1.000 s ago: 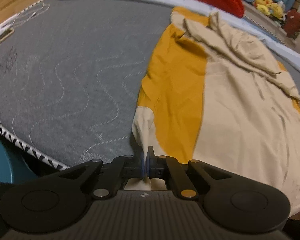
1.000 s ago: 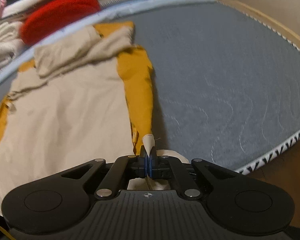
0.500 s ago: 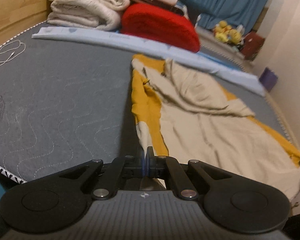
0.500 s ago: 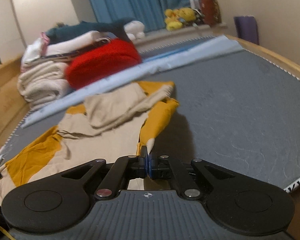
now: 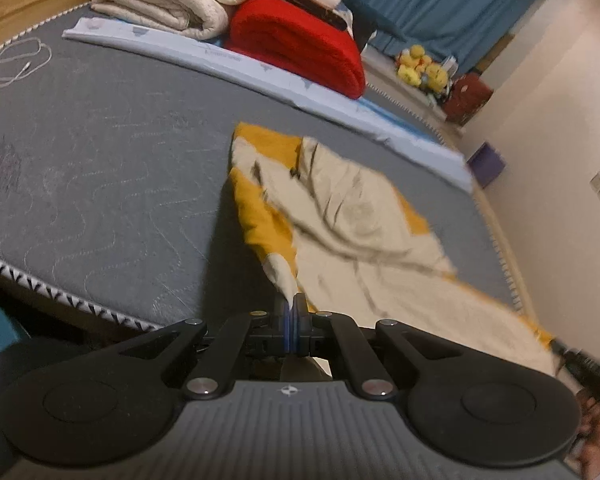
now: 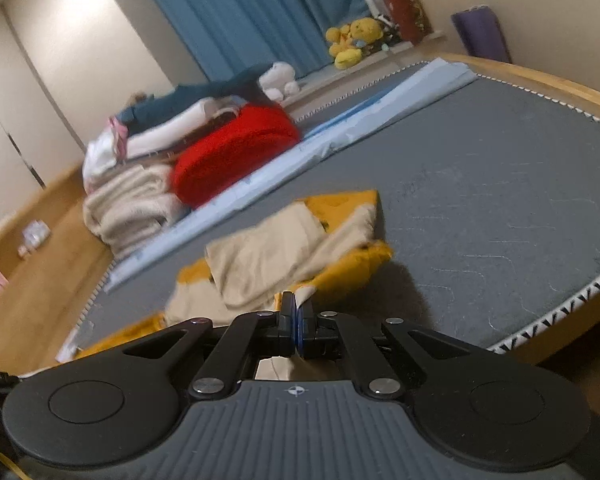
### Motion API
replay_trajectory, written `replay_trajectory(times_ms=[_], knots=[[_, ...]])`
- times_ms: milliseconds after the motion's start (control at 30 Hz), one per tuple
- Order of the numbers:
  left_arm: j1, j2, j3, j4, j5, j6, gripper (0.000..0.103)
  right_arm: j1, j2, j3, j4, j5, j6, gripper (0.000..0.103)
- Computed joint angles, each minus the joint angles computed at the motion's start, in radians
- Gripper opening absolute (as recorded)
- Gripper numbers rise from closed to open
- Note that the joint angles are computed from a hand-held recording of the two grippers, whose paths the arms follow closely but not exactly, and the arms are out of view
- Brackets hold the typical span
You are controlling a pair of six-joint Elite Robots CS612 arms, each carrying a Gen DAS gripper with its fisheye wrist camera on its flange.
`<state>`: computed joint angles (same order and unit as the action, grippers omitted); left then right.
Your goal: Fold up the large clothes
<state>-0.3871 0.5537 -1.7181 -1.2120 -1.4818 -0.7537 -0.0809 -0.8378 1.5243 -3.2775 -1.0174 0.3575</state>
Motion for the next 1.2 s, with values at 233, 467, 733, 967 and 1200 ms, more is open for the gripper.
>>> replay_trajectory(times_ms=[233,467,733,967,1200], knots=[[0.027,-0.018,0.044,-0.060,-0.029,-0.053,0.001,-0.009,0.020,-0.061,0.086,-0.001,0.007,0.000],[0.099,-0.044,0.301,-0.273,-0.018,-0.113,0.001,0.039,0.228,-0.444,0.340,-0.090,-0.047,0.000],[0.153,-0.093,0.559,-0.495,0.042,-0.130,0.053,0.071,0.501,-0.913,0.529,-0.288,0.039,0.014],[0.162,-0.130,0.651,-0.399,-0.005,-0.040,0.056,0.067,0.633,-1.135,0.782,-0.195,-0.065,0.040],[0.145,-0.147,0.729,-0.355,0.031,0.009,0.060,0.085,0.727,-1.312,1.012,-0.230,-0.185,0.049]])
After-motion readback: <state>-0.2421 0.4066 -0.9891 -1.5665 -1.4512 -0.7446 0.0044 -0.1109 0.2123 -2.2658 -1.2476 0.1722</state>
